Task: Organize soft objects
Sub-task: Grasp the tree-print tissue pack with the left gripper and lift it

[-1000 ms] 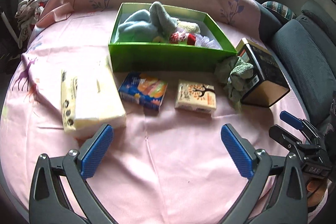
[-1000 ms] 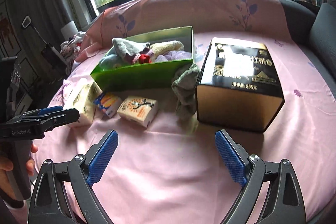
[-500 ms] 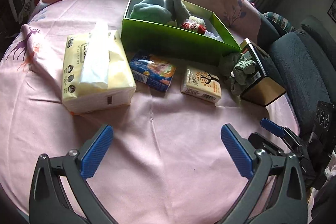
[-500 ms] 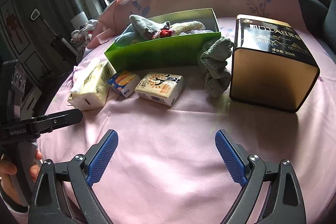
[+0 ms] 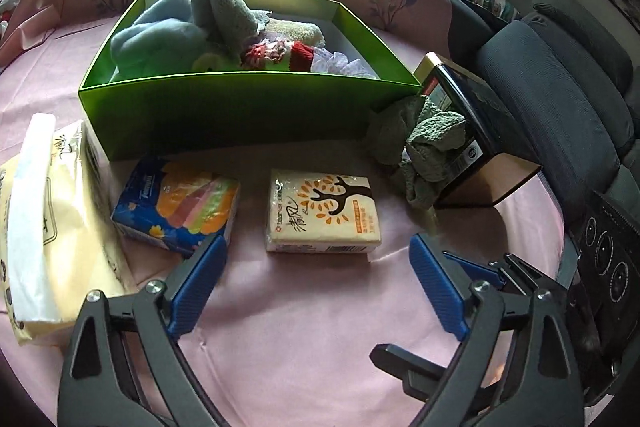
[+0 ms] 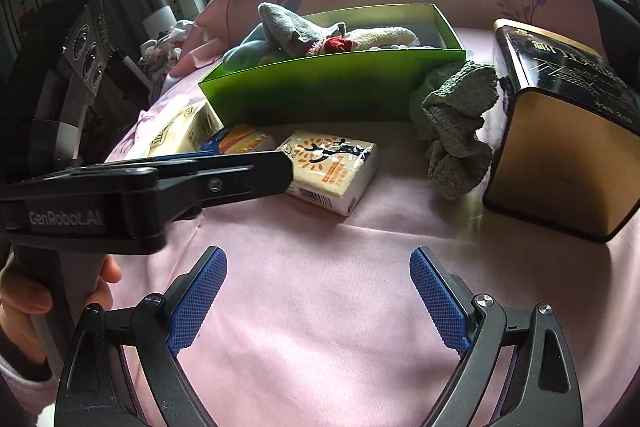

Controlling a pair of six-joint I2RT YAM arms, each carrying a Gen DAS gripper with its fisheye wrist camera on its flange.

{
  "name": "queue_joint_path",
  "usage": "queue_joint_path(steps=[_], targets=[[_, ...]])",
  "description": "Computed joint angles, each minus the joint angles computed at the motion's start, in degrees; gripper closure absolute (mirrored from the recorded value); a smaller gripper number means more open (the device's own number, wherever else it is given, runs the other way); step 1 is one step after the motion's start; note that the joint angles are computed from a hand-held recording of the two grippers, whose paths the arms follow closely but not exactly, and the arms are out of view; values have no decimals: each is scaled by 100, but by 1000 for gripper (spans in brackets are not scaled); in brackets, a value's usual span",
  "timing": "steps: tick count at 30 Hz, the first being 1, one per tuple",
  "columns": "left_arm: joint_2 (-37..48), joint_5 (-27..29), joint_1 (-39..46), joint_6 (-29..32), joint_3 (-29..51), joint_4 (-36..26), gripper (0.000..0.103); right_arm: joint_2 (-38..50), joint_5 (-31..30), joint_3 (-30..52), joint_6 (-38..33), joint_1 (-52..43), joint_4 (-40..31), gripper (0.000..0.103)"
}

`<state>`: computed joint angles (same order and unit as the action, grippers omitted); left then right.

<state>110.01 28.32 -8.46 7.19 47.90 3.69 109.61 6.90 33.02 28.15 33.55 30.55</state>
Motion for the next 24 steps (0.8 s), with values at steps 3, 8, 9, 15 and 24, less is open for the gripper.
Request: queue_joint_path(steps=[3, 8, 9, 15, 24], targets=[[248, -63, -131, 116, 283, -66, 26, 323, -151, 326, -71, -138, -33, 9], [589, 91, -178, 200, 708, -303, 32, 581, -344, 667, -170, -280, -99, 9], [711, 51, -178, 163, 851, -396, 33, 647, -358, 759, -201, -306, -151, 9], [1102, 149, -144, -9, 1361, -831, 46, 846, -406, 1112, -377, -395, -330, 27], [803, 60, -139, -129, 1061, -791, 52, 742, -300, 1032, -324, -351, -386, 49]])
